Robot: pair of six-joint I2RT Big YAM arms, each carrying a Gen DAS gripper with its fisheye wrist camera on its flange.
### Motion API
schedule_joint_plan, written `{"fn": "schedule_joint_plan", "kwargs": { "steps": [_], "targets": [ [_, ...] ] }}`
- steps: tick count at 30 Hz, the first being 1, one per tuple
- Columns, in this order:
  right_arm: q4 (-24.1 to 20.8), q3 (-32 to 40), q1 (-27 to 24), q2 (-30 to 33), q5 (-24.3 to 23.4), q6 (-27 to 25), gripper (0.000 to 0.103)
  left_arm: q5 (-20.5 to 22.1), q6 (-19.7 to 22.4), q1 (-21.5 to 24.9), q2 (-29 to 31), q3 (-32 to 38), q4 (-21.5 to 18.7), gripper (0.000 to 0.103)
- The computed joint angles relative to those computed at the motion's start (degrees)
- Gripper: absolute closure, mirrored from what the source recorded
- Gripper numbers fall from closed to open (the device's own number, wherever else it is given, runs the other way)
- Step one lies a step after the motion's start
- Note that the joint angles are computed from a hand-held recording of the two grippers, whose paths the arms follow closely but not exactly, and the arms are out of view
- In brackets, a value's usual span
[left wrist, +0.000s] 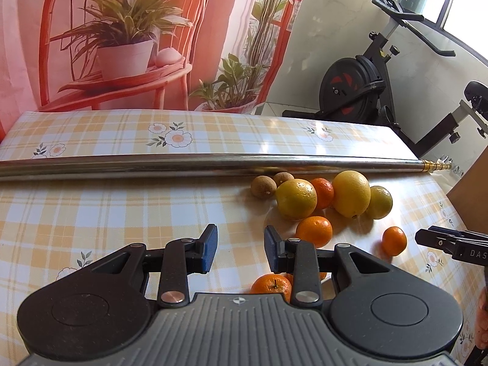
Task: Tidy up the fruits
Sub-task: 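Lower the left gripper onto another brown kiwi and close on it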
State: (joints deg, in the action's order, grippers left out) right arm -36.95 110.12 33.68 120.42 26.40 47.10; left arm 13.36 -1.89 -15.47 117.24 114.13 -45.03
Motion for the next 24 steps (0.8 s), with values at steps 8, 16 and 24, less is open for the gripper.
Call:
{"fn": "schedule_joint_plan", "kwargs": {
  "steps": [8,16,24],
  "targets": [
    [-0.1,1.4,-0.1,1.1,-0.7,0.2,0.049,1.8,-0.5,0.6,-0.5,-0.7,-1.2,0.068],
    [0.6,1.4,-0.2,1.2,-0.9,0.3,0.049,0.8,-2.2,0.2,1.2,2.3,-1.1,0.068],
    [0.9,1.6,-0.1,1.7,-0.9,-0.3,0.049,-1.3,-1.9,-1.2,11.0,19.0,-5.8,0.07]
  ]
}}
